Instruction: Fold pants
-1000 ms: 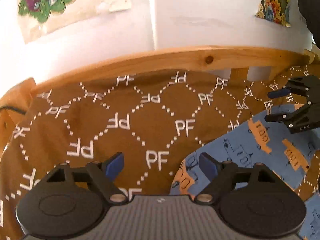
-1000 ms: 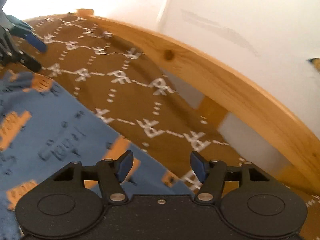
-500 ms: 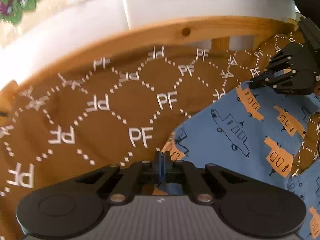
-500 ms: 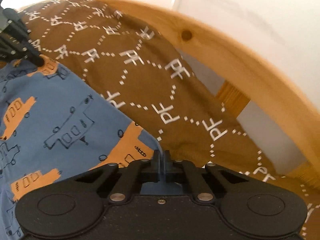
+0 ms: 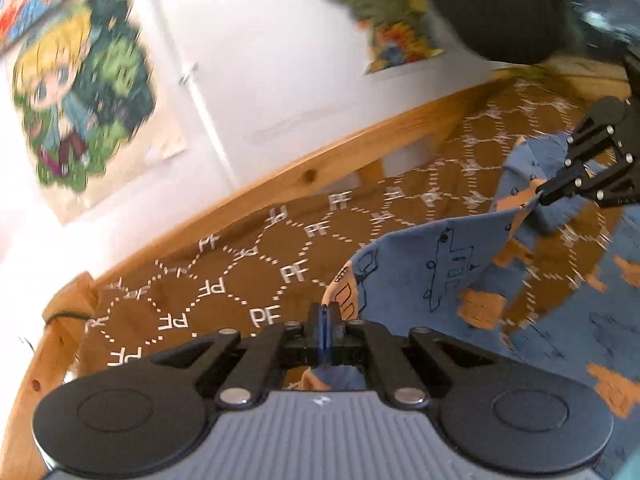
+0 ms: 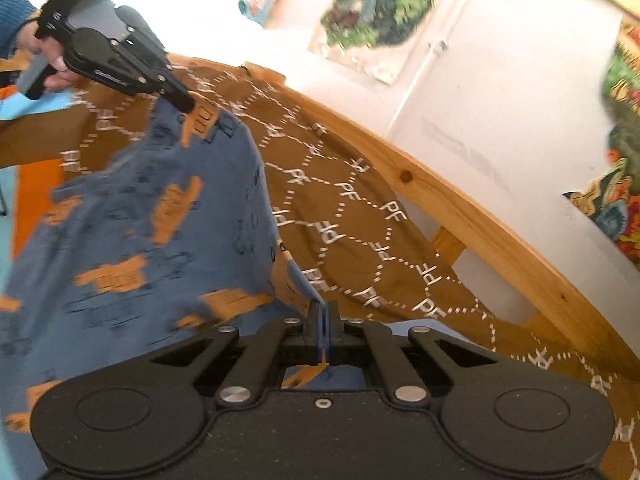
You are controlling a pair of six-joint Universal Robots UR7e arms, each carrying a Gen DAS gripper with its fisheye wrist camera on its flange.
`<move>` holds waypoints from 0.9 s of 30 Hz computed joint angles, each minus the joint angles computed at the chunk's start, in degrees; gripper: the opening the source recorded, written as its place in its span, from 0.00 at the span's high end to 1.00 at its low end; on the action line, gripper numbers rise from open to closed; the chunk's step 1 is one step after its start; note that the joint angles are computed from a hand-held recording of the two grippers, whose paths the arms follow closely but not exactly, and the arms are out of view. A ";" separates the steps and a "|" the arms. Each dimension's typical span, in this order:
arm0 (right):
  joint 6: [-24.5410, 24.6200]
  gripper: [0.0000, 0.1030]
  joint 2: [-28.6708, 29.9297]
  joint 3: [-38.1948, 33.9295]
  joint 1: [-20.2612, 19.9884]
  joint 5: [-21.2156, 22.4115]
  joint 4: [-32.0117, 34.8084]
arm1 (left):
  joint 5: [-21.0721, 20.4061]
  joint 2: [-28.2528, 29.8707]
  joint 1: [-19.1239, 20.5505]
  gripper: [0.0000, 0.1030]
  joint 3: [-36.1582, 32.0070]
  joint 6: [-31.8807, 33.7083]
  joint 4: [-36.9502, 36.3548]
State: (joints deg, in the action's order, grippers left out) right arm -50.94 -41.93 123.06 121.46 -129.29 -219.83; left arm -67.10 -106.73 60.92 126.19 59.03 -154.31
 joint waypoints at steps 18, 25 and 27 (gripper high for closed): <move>24.82 1.00 13.14 11.04 14.35 -11.77 -5.59 | 4.24 -16.71 5.56 0.99 12.25 16.05 14.79; 26.21 1.00 16.43 10.48 14.84 -13.07 -9.05 | 5.88 -17.66 4.73 0.93 13.01 16.67 16.12; 27.35 1.00 15.63 11.09 15.15 -12.82 -7.18 | 5.93 -17.91 4.81 0.92 13.20 16.79 16.19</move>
